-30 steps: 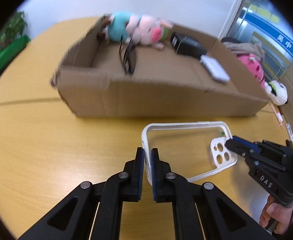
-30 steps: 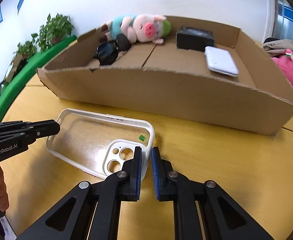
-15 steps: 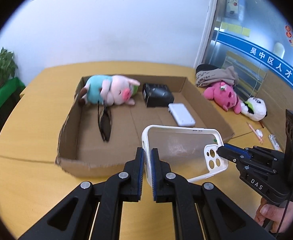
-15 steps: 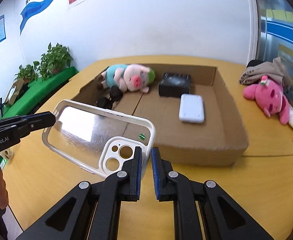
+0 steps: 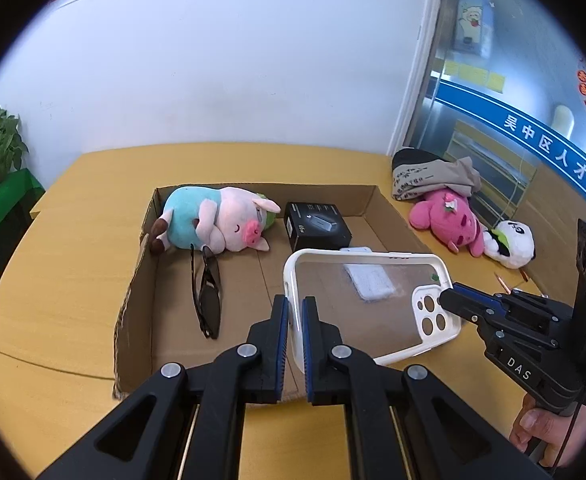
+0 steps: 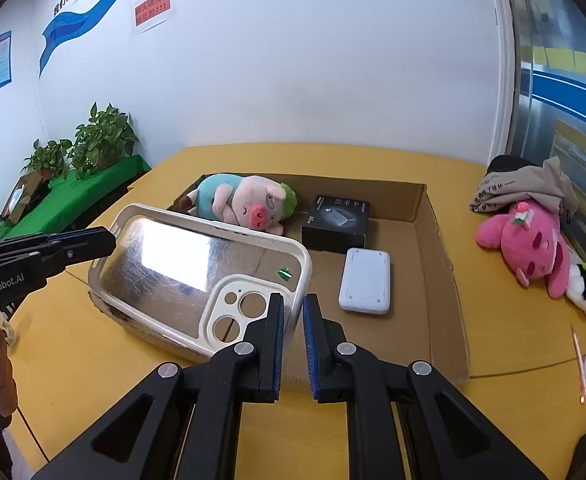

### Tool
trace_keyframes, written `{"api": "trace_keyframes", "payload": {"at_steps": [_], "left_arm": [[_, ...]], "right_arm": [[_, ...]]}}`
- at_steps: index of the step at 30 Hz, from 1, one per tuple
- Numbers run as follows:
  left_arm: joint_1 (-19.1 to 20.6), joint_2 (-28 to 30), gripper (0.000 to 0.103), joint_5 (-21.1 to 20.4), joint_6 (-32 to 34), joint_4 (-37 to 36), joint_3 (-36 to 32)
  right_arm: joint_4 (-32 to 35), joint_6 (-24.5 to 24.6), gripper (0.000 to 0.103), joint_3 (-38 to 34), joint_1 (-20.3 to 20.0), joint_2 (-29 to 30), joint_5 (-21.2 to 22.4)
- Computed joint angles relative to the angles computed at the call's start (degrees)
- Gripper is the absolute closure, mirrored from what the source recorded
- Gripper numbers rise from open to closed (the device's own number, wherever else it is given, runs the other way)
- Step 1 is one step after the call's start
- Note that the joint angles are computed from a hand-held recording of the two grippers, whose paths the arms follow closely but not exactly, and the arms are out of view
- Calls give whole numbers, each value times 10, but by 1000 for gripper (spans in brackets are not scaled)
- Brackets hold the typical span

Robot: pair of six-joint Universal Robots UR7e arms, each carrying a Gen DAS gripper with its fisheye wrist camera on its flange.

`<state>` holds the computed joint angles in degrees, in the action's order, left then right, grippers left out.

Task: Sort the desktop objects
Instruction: 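Carry the phone case into the box and open the right tool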

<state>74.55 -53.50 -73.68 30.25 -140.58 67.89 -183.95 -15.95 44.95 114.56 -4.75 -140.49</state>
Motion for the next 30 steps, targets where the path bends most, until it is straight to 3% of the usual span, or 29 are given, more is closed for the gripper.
{"api": "trace_keyframes", "payload": {"at_steps": [8, 13, 20, 24, 28, 30], "left_arm": [[28, 114, 97, 12, -43, 117, -170], [38, 173, 97, 36, -60, 183, -251], [44, 225, 97, 109, -115, 284, -321], [50, 233, 97, 117, -129, 302, -334], [52, 230, 97, 105, -128, 309, -334], [53, 227, 96, 97, -129, 309, -333]], "right_arm": [[113, -3, 92, -143, -35, 59, 18], [220, 35, 92, -231, -63, 96, 33], [341, 94, 92, -283, -83, 118, 43], [436, 108, 91, -396, -85, 173, 38], [422, 123, 89, -349, -88, 151, 45], [399, 125, 76, -319, -86, 137, 42]]}}
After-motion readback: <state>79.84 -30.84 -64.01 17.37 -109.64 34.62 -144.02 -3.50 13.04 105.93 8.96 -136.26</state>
